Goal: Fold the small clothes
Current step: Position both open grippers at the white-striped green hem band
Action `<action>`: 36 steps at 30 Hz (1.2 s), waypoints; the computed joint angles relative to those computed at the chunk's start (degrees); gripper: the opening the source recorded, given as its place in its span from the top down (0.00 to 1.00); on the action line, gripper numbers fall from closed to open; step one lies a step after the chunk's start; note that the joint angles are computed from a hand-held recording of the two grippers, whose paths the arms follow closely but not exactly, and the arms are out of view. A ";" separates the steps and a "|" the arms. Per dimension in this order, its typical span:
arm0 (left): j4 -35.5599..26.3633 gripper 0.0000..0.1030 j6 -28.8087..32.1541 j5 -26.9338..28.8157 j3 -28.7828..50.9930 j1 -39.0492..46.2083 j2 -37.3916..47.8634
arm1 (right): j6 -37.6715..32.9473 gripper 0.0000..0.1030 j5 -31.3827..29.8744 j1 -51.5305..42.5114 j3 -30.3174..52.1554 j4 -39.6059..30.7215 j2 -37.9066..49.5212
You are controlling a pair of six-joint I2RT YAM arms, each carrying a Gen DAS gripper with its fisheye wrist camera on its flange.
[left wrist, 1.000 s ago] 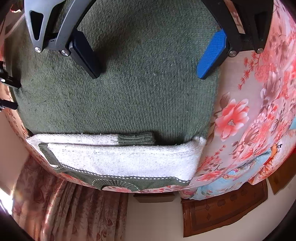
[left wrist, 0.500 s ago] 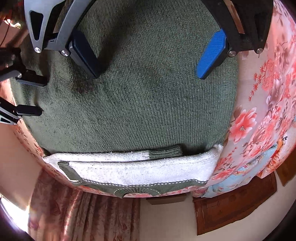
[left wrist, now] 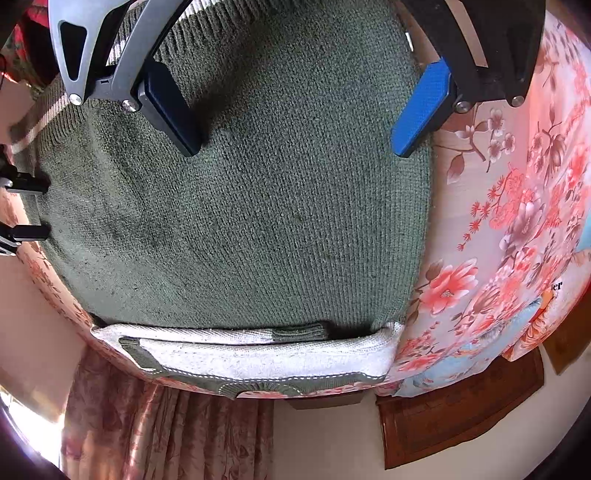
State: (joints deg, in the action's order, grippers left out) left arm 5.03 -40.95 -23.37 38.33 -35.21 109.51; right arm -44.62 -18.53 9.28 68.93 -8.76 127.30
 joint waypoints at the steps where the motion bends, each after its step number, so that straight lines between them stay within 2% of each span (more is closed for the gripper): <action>1: -1.24 0.00 -0.42 -1.49 0.74 -1.09 0.02 | 0.94 0.36 1.99 1.06 -0.55 0.33 -0.78; 5: -6.30 0.00 0.35 -9.81 5.57 -5.00 1.86 | 3.59 0.36 1.59 3.76 -3.14 4.58 -3.02; 8: -9.50 0.00 1.07 -11.02 9.20 -5.24 4.68 | 8.02 0.36 3.46 6.31 -3.18 9.34 -2.12; 10: -7.97 0.00 0.60 -11.86 8.40 -5.74 4.76 | 9.30 0.36 6.54 8.41 -0.54 7.95 0.46; 11: -6.94 0.00 0.67 -11.41 7.61 -5.47 4.43 | 9.60 0.36 6.88 8.97 0.83 6.55 1.70; 12: -6.19 0.00 0.50 -10.64 6.86 -5.19 4.07 | 10.79 0.34 5.42 8.64 0.75 7.30 1.69; 15: -4.03 0.00 -0.96 -8.28 5.32 -4.62 3.47 | 12.15 0.25 3.70 7.36 3.82 3.81 3.32; 22: -1.41 0.00 -1.92 -5.14 3.76 -2.93 2.98 | 14.49 0.08 5.21 7.33 3.00 5.49 3.55; 25: 0.83 0.00 -2.38 -1.92 2.36 -1.21 2.55 | 14.17 0.06 4.89 7.25 2.82 5.73 3.60; 28: 1.52 0.00 -1.20 -1.36 1.93 -0.90 2.51 | 12.44 0.06 4.28 6.65 2.90 4.64 3.44; 32: 3.90 0.00 0.07 -0.14 -1.65 -1.10 0.48 | 8.44 0.06 3.34 4.72 1.39 2.68 2.09; 36: 4.26 0.00 0.82 1.73 -4.19 -0.32 -1.57 | 3.11 0.06 0.48 1.28 -3.39 4.39 -0.26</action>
